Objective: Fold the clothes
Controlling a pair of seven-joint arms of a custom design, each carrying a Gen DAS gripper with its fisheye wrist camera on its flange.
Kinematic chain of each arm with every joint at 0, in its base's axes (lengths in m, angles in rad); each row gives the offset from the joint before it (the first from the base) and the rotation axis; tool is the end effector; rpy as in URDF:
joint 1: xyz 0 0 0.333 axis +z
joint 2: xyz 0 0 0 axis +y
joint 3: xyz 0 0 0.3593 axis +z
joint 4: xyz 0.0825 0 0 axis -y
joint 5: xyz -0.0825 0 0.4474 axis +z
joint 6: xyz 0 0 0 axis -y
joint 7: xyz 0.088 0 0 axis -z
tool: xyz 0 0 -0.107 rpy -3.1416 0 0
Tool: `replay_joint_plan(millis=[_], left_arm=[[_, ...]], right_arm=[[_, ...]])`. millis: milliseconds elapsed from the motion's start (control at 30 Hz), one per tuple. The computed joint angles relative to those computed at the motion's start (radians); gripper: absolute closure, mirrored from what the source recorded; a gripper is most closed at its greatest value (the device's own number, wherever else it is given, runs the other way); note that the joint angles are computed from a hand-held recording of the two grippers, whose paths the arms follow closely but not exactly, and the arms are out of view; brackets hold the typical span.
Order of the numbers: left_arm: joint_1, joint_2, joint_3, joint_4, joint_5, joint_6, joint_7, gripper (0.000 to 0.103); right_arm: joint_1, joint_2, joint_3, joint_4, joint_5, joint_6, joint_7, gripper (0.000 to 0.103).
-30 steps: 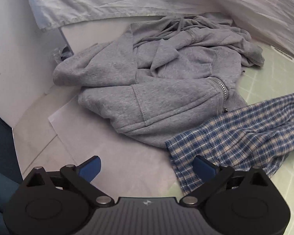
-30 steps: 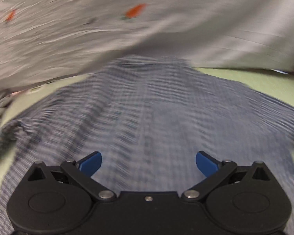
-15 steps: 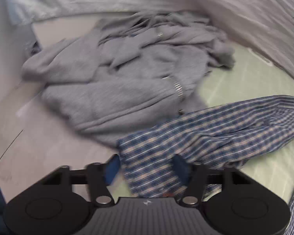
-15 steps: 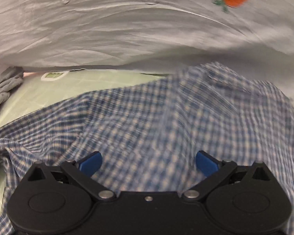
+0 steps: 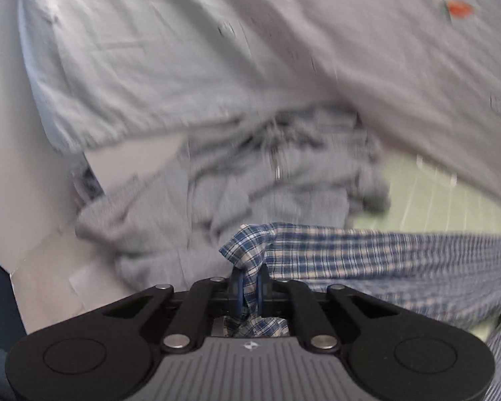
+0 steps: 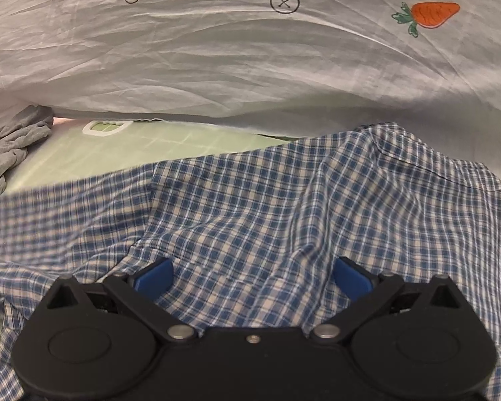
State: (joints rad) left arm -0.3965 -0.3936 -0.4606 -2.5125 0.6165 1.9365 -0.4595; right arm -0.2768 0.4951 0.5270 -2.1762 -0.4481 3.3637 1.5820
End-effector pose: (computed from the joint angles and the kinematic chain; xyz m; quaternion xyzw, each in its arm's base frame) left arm 0.3176 -0.3057 0.4126 -0.8815 0.2951 -0.1168 0.3495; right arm 0.6265 0.1905 0.2689 -0.8078 0.4431 -0.1816 0.3437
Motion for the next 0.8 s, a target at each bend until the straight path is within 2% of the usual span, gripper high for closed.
replay_joint_plan(millis=[100,233,367,467,533,633,800], left_arm=[[0.008,-0.031,0.009,-0.004,0.030,0.043,-0.006,0.096],[0.021,-0.077,0.008,-0.025,0.061,0.147,0.003,0.096],[0.031,-0.057,-0.010,-0.004,0.025,0.084,0.041,0.096],[0.035,-0.067,0.000,-0.034,-0.014,0.102,0.000,0.096],[0.039,-0.074,0.005,-0.059,-0.033,0.122,-0.027,0.096],[0.053,-0.046,0.024,-0.080,-0.043,0.154,-0.007,0.096],[0.083,0.000,0.053,-0.119,-0.064,0.241,-0.014,0.093]], right_arm=[[-0.035,0.012,0.037,0.010,-0.013,-0.022,-0.008,0.000],[-0.031,0.027,0.034,0.016,-0.005,0.004,-0.030,0.000],[0.001,0.039,-0.008,0.016,-0.023,0.070,-0.010,0.000],[0.035,0.037,-0.049,0.016,-0.040,0.099,0.020,0.000],[0.051,0.036,-0.065,0.028,-0.055,0.088,0.046,0.000],[0.075,0.037,-0.082,0.059,-0.063,0.044,0.075,0.000],[0.127,0.064,-0.107,0.120,-0.013,0.005,0.048,0.000]])
